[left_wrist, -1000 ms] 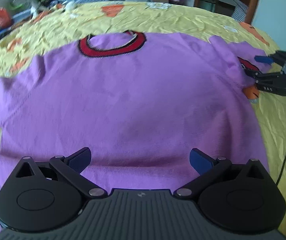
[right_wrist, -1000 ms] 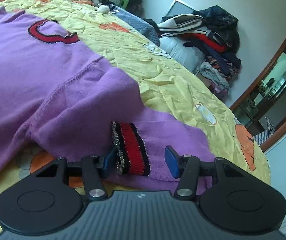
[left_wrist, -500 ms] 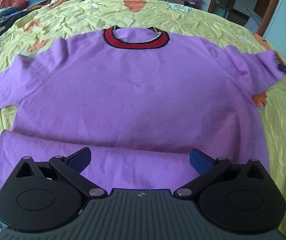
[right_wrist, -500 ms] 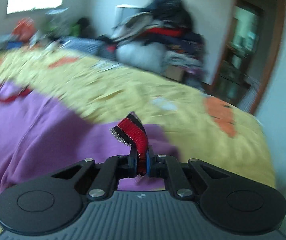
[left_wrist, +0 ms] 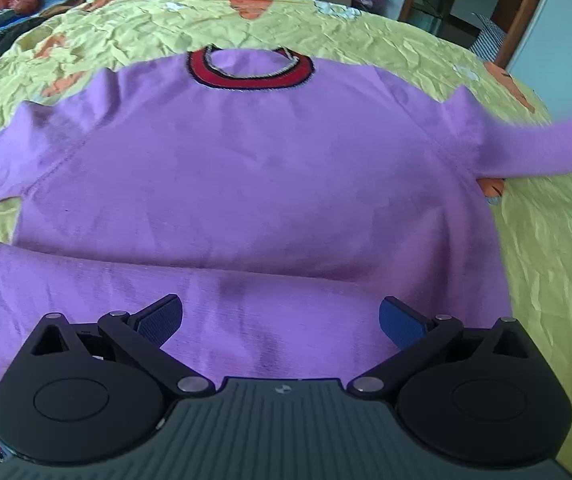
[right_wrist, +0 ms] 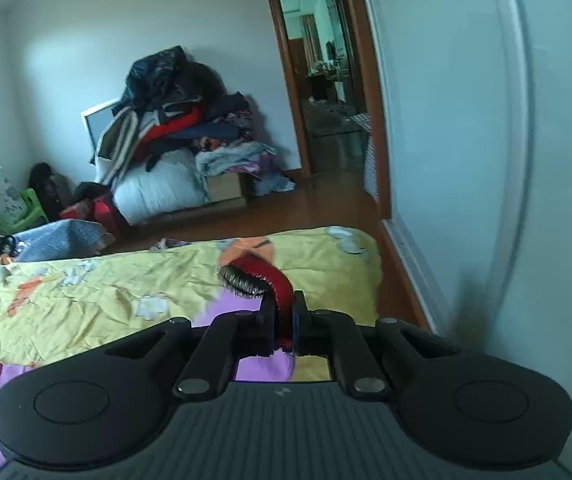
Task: Fold small clothes
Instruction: 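Lift the cuff with the right gripper and carry it across the sweater body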
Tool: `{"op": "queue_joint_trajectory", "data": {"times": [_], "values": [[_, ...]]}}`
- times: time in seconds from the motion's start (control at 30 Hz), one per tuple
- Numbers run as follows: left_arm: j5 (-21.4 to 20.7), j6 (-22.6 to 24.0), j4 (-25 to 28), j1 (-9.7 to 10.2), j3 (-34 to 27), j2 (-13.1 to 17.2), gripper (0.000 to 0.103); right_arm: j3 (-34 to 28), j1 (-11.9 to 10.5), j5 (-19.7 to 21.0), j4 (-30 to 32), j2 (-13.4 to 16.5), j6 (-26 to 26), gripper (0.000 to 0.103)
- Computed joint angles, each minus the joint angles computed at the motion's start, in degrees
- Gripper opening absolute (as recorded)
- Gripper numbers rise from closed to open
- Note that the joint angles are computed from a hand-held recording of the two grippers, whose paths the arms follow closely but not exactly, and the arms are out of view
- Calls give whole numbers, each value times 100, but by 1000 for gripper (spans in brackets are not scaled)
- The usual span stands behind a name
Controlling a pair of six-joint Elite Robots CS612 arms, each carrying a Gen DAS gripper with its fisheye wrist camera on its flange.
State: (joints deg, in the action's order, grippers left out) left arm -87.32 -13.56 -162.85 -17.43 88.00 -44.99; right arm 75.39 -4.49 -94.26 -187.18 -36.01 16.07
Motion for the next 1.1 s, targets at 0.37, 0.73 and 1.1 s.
{"op": "queue_joint_trajectory", "data": {"times": [0.37,0.73,1.1], "values": [[-125,211,116,6,7,4,103,729,-172,-36,444,-66,992,7],[-359,210,226,16,-27,41,103,1567,-431,850,-730,-55,2801,79],[-150,215,372,-39,-33,19,103,1299,-649,1846,-1959,564,4179,15]]}}
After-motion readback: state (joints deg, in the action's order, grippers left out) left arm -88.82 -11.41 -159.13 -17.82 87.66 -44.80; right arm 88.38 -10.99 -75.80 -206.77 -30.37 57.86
